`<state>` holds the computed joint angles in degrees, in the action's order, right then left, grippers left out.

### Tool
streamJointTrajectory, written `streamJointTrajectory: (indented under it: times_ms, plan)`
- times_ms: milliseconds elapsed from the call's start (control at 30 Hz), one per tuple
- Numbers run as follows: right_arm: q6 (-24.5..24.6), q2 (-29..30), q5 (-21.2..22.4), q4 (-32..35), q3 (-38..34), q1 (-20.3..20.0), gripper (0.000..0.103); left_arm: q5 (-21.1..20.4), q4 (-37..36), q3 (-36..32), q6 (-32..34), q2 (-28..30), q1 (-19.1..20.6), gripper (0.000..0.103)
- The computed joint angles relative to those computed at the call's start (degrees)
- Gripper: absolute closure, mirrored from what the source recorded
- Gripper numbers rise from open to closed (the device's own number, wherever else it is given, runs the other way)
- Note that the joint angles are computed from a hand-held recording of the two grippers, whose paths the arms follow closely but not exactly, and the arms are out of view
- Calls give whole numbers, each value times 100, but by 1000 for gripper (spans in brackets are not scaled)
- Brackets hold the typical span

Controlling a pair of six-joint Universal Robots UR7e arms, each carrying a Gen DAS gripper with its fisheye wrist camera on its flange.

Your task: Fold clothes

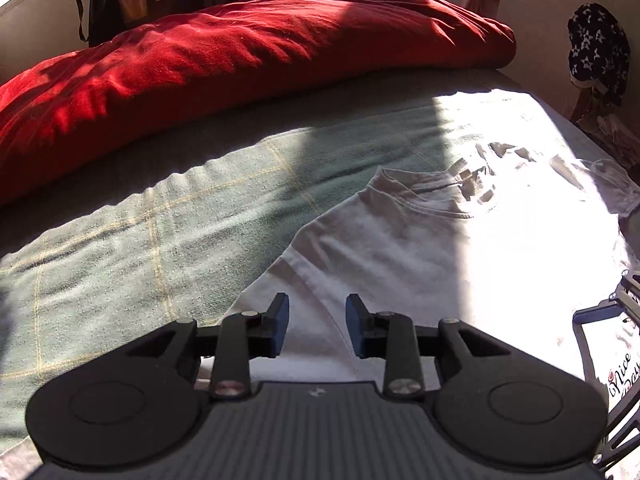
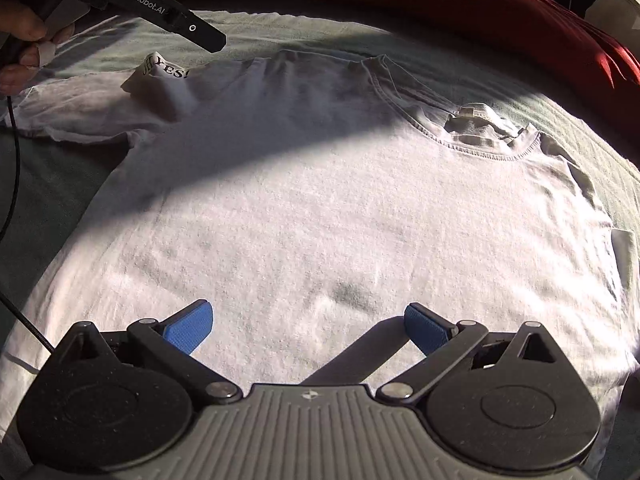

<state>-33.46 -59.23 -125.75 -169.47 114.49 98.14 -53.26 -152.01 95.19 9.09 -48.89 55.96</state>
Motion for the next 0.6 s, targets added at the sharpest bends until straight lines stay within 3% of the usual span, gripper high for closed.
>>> streamJointTrajectory:
  times_ms: [167,400,500,600]
  plan:
    - [-116,48,-26,-13,7,-45,0,290,-243,307,-634,-21,132,72]
    - [-162,53,43,-160,49,-75,0,975,-276,39,-1314,-13,374,67]
    - [-167,67,30,-193,40,-66,0,873,-539,332,-1291,-312,297,69]
    - [-168,99,0,-232,29,-58,0,1082,-313,549,-1233,-487,225,69]
